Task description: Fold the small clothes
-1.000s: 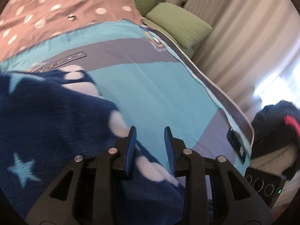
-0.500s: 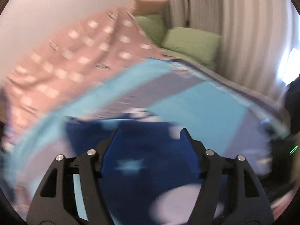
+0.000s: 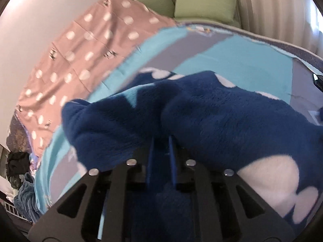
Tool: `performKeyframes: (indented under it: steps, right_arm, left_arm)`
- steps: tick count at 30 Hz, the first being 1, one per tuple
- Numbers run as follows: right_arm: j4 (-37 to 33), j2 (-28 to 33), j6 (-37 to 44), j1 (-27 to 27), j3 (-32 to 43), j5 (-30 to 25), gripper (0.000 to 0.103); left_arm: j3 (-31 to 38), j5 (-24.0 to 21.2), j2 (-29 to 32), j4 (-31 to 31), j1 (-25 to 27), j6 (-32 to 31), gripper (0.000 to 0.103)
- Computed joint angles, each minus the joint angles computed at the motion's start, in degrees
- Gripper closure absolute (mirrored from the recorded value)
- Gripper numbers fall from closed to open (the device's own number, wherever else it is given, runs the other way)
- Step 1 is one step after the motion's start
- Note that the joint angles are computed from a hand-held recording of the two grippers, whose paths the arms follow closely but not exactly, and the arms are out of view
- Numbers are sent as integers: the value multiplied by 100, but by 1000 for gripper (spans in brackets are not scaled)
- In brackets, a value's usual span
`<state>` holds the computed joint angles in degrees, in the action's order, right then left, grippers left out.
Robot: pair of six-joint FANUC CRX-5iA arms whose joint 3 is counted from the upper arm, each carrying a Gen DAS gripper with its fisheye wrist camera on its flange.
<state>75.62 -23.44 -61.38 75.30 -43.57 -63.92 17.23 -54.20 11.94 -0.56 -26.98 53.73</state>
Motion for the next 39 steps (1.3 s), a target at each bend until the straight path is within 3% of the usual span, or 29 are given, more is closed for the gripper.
performKeyframes:
  steps: [3,7,9,11,12,15,19,24,26,28,30,32,35,37,39]
  right_arm:
    - [71,-30,401,-4,62,100,60]
    - [505,169,810,-568,182,1070,60]
    - [40,448,1397,-728,477,1330,60]
    - [-899,803,1940,-734,818,1174,65]
    - [-1031,842,1998,-778,818,1216,66]
    - [-688,740,1708,-925,539,1505,67]
    - [-1144,1004,2438,-721,928,1001,67]
    - [-915,801,2117,-820,667,1301,66]
    - [-793,627,1659,-620,563,1086,69]
    - [-460,451,1352,-398,445,983,69]
    - [-246,315,1304,-322,378,1259,71]
    - [-336,297,1359,-324,393,1778,75]
    - [-627,557,1326,-716,420,3039,81]
    - [-838,801,1424,-864,541,3237,83]
    - [-321,869,919,-1263,429,3699,83]
  left_arm:
    - [135,-151,118,-89,-31,-69,93]
    - [-277,233,-169,-271,-82,-7,93]
    - [-328,322,-198,-260,-69,34,93]
    - [-424,387,-235,-107,2,-24,93]
    - [-465,411,-240,17,53,-76,93]
    - [-630,549,-291,265,135,-167,93]
    - [-803,693,-408,331,168,-255,93]
    - [-649,240,-417,1179,494,-533,89]
    - [-608,140,-417,1543,609,-638,87]
    - [-555,187,-419,1264,504,-771,84]
    - [-426,126,-328,593,274,-771,84]
    - [-500,328,-316,187,87,-745,89]
    - [-53,-50,-73,-300,-146,-397,91]
    - [64,-146,-21,-517,-245,-387,93]
    - [120,-189,1,-646,-298,-399,95]
